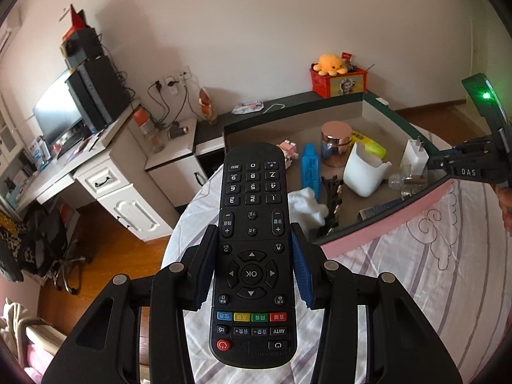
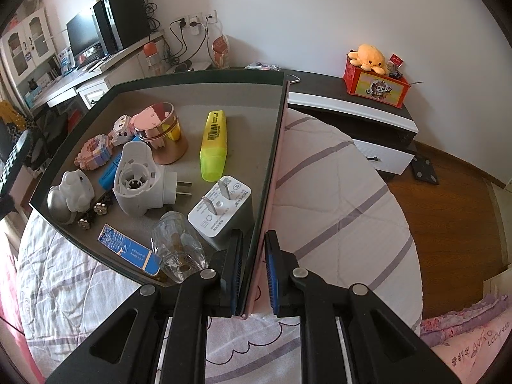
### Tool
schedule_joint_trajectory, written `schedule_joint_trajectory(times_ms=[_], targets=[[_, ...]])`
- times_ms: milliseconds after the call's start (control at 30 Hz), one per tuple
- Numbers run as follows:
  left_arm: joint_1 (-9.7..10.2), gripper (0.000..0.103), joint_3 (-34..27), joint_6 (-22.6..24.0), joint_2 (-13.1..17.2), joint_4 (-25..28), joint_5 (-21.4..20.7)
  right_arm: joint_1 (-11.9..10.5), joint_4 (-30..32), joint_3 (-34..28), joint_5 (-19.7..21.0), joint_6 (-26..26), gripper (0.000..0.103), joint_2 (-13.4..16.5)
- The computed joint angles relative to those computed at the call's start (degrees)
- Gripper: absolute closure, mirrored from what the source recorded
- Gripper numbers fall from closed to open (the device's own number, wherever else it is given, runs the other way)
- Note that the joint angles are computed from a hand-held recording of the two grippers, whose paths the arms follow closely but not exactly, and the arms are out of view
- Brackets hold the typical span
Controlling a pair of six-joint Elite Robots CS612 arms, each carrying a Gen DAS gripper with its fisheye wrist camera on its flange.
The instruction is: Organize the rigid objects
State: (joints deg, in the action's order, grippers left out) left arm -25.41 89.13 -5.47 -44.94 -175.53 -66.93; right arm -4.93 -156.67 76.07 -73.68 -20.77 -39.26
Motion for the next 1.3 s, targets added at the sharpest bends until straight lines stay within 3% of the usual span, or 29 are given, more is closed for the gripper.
schedule_joint_trajectory(times_ms=[400,633,900,1067,1200,1300], targets=[[0.29,0.059,-8.74,4.67,3.90,5.49,-4.79,0.02,0.90,-0.33,-0.14,-1.08,0.088,0.00],[0.46,0.059,-14.58,4.44,6.89,10.67,-8.40,-0.15,1.58,-0.54,0.61,-1.39,0.087,0.05],[0.26,0.054,-15.02,3.31,7.34,10.05,-8.31,-0.18,1.20,-0.36,0.93,-0.92,0.086,0.01],[-0.08,0.013,-12.59,2.78,5.92,6.74,-6.33,-0.25,-1.39,0.98,1.45,0.47,0.084,-0.75],[-0.63,0.004,-8.80,2.05,3.86,2.17,-3.71,-0.42,-3.85,3.23,1.77,0.37,0.059,-2.52],[-1.03,0.001,-5.39,0.95,1.90,-1.10,-2.78,-0.74,-7.47,6.73,4.11,0.28,0.052,-4.94]])
